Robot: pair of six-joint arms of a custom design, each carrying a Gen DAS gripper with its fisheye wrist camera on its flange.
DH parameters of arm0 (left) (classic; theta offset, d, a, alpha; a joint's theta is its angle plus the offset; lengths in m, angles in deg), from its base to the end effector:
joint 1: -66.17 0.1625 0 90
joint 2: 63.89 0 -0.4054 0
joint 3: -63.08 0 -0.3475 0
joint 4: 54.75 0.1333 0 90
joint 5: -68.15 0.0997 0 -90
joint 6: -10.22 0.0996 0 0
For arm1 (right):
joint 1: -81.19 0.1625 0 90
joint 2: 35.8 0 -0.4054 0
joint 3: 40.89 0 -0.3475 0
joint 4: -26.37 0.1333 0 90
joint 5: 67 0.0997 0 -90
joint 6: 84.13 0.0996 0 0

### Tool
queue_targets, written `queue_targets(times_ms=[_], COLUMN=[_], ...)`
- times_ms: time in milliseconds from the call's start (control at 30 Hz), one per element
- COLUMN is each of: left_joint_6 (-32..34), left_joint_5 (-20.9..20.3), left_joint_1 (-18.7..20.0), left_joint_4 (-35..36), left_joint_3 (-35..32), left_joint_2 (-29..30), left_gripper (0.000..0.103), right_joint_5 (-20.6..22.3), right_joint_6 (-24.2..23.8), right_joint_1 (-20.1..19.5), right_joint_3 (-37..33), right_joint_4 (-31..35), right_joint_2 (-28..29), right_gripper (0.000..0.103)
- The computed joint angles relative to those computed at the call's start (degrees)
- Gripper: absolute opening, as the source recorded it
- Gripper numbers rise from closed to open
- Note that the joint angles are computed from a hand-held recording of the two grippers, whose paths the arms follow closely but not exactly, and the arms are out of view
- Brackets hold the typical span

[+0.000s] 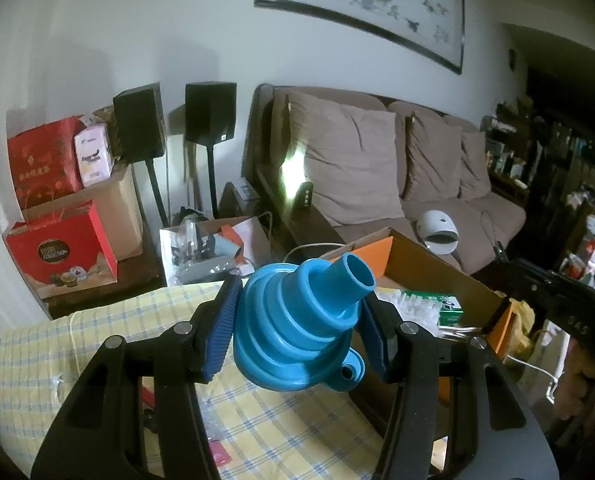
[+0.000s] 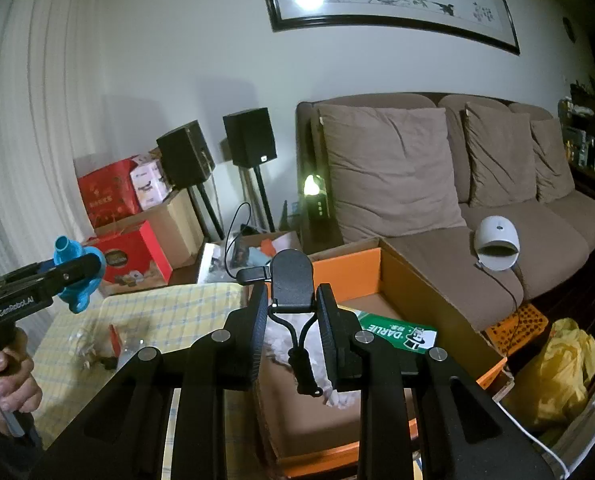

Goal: Organize objects
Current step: 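Carry the held funnel with the left gripper toward the orange-lined box, then bring the funnel with the left gripper over the box rim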

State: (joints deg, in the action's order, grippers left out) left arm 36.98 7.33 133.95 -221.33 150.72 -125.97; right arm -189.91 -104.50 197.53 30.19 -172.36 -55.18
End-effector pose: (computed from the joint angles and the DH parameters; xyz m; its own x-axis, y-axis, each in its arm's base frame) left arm -0.0713 -0.6554 0.3936 -0.7426 0.2437 -0.6239 0.6409 0.5293 -0.5560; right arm 0.3914 -0.6121 0.0625 -0.8109 -0.1360 0.5692 -0.5586 0.4697 -0.6836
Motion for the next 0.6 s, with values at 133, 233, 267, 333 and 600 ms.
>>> queue_targets(times_ms=[133, 233, 267, 333, 600], left_joint_6=[-0.5, -0.5, -0.4, -0.5, -0.7], left_joint_5=[-0.3, -0.3, -0.4, -0.3, -0.4], left_joint_1=[0.0, 0.0, 0.0, -0.2, -0.6], left_joint_4=[0.6, 0.7, 0.8, 0.7, 1.0], left_joint_3=[-0.4, -0.4, -0.5, -0.3, -0.8], left_joint_2=[0.5, 0.7, 0.8, 0.9, 1.7], left_gripper=[0.053, 0.053, 0.053, 0.053, 0.053], right_joint_5=[-0.2, -0.5, -0.5, -0.6, -1.0], right_joint_6=[0.1, 0.3, 0.4, 0.4, 0.8], right_joint_1=[-0.1, -0.2, -0.3, -0.4, -0.7], right_joint_3=[0.3, 0.5, 0.8, 1.1, 2.1], right_joint_4=[-0.2, -0.3, -0.7, -0.9, -1.9], right_joint_2=[-0.3, -0.4, -0.7, -0.9, -1.7], right_gripper=[0.024, 0.024, 0.024, 0.024, 0.024])
